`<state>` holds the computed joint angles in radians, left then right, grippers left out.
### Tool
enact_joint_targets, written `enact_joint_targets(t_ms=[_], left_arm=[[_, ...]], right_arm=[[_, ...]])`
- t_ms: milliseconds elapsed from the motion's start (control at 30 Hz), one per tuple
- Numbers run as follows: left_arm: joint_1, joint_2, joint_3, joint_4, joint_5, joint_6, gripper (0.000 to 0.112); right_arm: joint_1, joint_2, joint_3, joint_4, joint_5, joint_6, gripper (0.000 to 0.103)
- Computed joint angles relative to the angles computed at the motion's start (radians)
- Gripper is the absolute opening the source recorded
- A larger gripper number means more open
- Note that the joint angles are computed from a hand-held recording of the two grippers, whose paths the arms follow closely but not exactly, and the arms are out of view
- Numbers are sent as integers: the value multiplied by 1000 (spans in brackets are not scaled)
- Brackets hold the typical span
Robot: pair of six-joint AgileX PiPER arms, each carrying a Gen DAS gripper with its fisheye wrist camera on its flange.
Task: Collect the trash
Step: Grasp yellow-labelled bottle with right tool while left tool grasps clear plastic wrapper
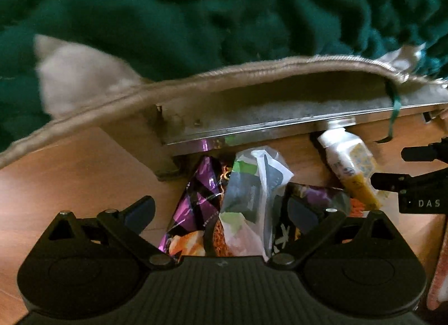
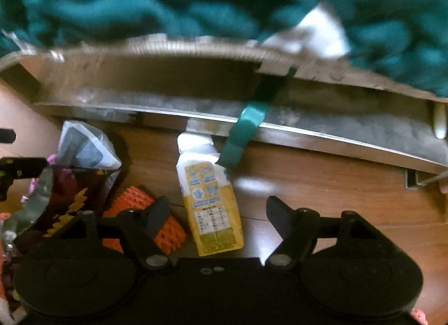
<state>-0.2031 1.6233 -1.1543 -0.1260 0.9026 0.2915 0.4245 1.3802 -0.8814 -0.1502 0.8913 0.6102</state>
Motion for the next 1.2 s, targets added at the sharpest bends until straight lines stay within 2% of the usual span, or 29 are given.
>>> enact_joint_targets(t_ms=[67,133,233,400,500,567,633,667,767,933,1000,1200], left_arm=[[-15,14,13,17,-24,-33,99],[-24,33,18,25,-34,-52,92],[-36,54,24,37,-44,-78,91],[-34,86,5,-11,-14,-72,75],[-45,104,-6,-18,-5,-78,62],[-39,122,-16,-40,13,-72,45],[-36,130,-22,-42,22,-85,41],[-38,129,-25,-45,29,-93,32],[-23,126,-30,-64,49,-83,19],[11,100,-18,-79,67,-51,9],[31,83,-15,-84,92,-33,9],[94,-21,21,-93,163,50,7]], right_arm=[[4,26,10,-7,-27,2,71],[3,45,20,-19,-51,26,68],[-7,78,36,-11,-94,43,66],[-14,125,46,-2,-151,29,63],[-12,162,38,-9,-164,43,62],[-2,192,16,-13,-164,48,63],[-1,206,6,-4,-161,32,62],[-2,216,4,-3,-162,30,61],[-9,231,-5,-1,-154,32,57],[-13,200,-5,29,-104,20,55],[-12,172,0,45,-75,14,55],[-13,-1,-9,88,108,4,55]])
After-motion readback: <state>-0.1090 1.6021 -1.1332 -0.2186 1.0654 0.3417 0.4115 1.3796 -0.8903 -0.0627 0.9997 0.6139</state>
